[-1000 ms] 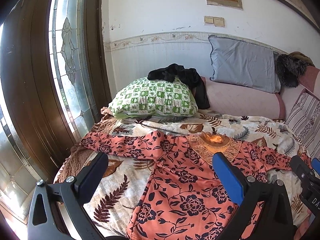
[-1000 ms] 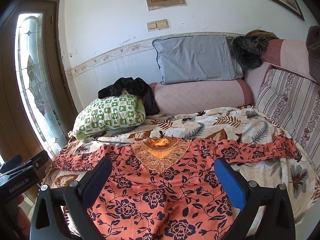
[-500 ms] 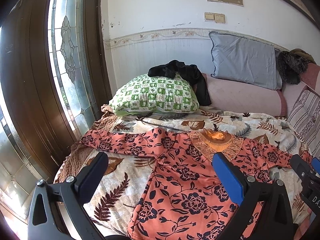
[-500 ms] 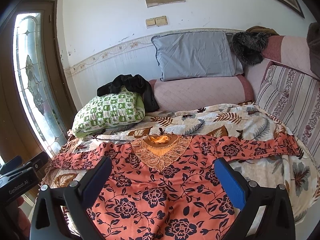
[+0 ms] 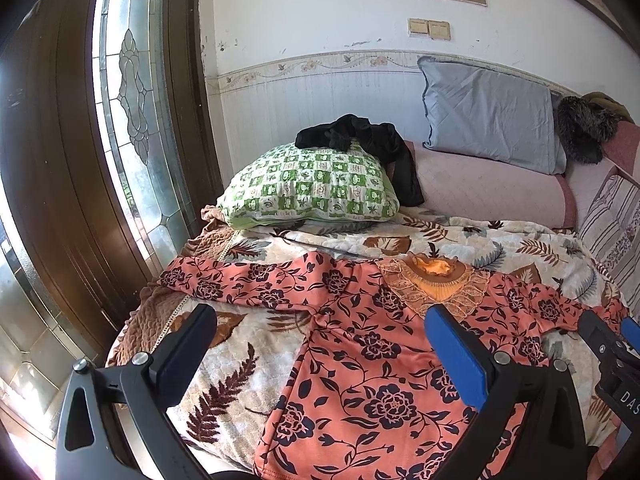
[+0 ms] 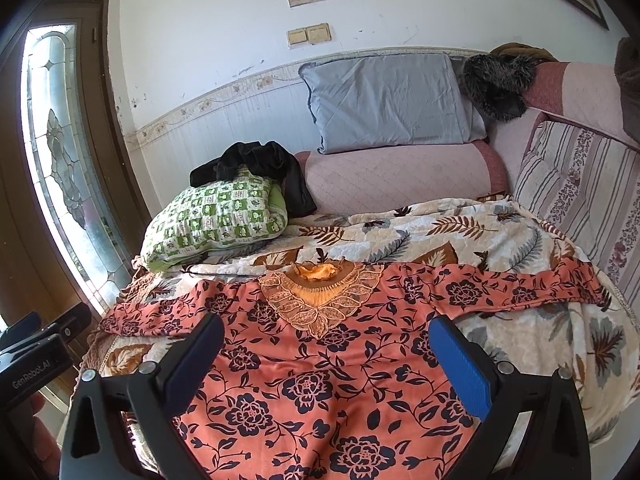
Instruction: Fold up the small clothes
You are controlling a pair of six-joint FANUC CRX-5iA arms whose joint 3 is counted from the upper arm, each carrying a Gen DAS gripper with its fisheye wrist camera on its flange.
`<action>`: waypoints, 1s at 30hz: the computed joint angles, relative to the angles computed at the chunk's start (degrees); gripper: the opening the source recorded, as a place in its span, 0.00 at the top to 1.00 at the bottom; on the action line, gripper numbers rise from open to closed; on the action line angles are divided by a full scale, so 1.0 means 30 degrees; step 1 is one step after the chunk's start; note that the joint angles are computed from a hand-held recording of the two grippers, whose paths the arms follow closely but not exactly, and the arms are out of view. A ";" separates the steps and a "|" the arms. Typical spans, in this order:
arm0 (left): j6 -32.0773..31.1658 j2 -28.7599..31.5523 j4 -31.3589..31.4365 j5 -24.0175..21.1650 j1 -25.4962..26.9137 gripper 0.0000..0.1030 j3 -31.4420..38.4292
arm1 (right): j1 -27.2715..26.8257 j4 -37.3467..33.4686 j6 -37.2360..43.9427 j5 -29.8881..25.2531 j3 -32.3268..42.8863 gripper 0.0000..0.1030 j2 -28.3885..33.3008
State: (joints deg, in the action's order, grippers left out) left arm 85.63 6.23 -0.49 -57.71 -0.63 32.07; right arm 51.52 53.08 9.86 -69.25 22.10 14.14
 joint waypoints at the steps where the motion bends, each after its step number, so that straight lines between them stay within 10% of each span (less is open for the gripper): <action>1: -0.0007 0.0074 -0.0016 -0.0021 -0.0010 0.00 0.0048 | -0.0044 -0.0050 0.0003 0.0019 -0.0008 0.00 0.0025; 17: 0.0029 0.3417 -0.0896 -0.1728 -0.1182 0.00 0.2974 | -0.2196 -0.2428 -0.0121 0.1636 -0.1049 0.00 0.0045; 21: -0.0813 0.8632 0.2501 -0.7285 -0.0757 0.00 0.7966 | -0.4189 -0.4095 -0.1094 0.3739 -0.3468 0.00 -0.1444; 24: 0.0203 1.0979 0.1458 -0.8444 -0.1414 0.00 0.9713 | -0.6870 -0.5387 -0.3743 0.6789 -0.7285 0.00 -0.3891; 30: 0.0948 1.0765 0.0540 -0.5742 -0.1784 0.00 0.7499 | -1.3689 -0.5723 -1.2301 1.6497 -1.5615 0.22 -0.8154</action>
State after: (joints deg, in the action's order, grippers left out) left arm 88.48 38.53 1.13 -74.93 -5.98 54.57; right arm 10.45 35.91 -27.04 -19.76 -24.74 -10.33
